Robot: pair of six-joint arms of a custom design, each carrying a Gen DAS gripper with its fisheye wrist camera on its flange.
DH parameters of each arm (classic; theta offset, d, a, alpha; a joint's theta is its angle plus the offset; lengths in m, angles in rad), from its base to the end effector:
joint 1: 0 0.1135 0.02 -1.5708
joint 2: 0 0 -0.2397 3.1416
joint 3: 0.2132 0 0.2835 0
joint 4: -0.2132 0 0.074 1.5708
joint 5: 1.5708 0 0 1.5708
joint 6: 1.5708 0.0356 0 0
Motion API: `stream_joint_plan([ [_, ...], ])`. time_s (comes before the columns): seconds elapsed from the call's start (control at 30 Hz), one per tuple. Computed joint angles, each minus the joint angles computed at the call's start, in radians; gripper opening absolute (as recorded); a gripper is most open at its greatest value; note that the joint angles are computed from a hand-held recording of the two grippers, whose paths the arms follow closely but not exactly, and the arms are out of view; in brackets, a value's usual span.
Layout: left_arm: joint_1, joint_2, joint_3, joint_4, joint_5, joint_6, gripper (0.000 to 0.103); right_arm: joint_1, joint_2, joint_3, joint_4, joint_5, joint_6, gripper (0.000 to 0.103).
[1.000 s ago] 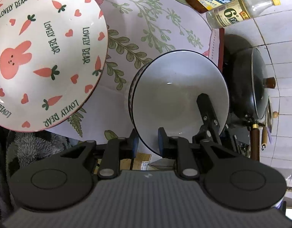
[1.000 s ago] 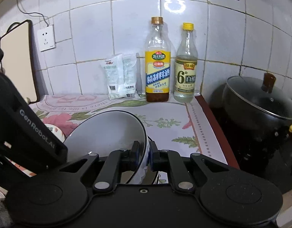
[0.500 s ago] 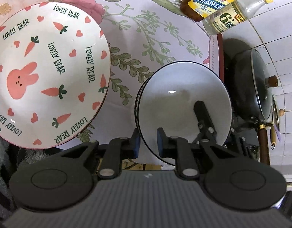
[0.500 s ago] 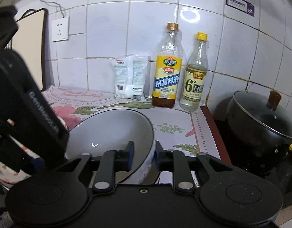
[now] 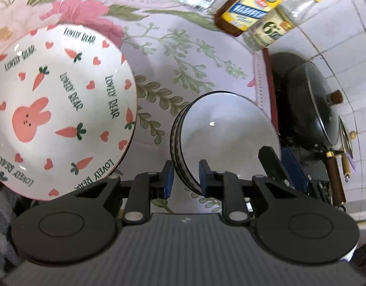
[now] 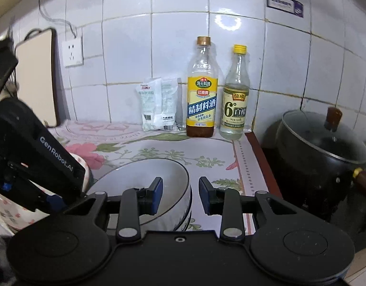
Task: Organize plates and bowls
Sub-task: 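Open both grippers and release the third white bowl, then close both grippers on opposite sides of the three-bowl stack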
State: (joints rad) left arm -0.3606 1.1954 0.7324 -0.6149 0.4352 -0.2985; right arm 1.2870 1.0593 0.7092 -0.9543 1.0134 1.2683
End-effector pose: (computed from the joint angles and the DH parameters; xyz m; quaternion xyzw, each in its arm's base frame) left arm 0.2353 -0.1048 0.1728 0.0820 0.9448 -0.2752 0.1576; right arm 0.0872 0.1912 0.1943 0.0563 0.8672 -0.0278 0.4940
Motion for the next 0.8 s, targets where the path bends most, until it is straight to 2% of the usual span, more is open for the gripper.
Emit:
stream_joint_plan([
  [0.2, 0.027, -0.112, -0.051, -0.014, 0.044, 0.104, 0.021, 0.132, -0.043, 0.011, -0.178, 0.026, 0.171, 0.039],
  [0.37, 0.061, -0.195, -0.095, -0.027, 0.096, 0.175, 0.021, 0.229, -0.006, 0.053, -0.309, 0.03, 0.301, 0.042],
  [0.5, 0.082, -0.277, -0.15, -0.024, 0.139, 0.198, 0.021, 0.291, 0.025, 0.067, -0.349, 0.032, 0.368, 0.053],
  [0.6, 0.087, -0.36, -0.216, 0.009, 0.163, 0.193, 0.022, 0.32, 0.042, 0.065, -0.35, 0.035, 0.39, 0.057],
  [0.67, 0.073, -0.429, -0.263, 0.031, 0.133, 0.191, 0.024, 0.334, 0.053, 0.058, -0.341, 0.033, 0.4, 0.061],
  [0.73, 0.028, -0.529, -0.324, 0.063, 0.051, 0.198, 0.024, 0.35, 0.061, 0.046, -0.329, 0.035, 0.411, 0.063],
  [0.8, 0.009, -0.606, -0.378, 0.095, 0.028, 0.207, 0.025, 0.358, 0.051, 0.019, -0.297, 0.038, 0.405, 0.067],
])
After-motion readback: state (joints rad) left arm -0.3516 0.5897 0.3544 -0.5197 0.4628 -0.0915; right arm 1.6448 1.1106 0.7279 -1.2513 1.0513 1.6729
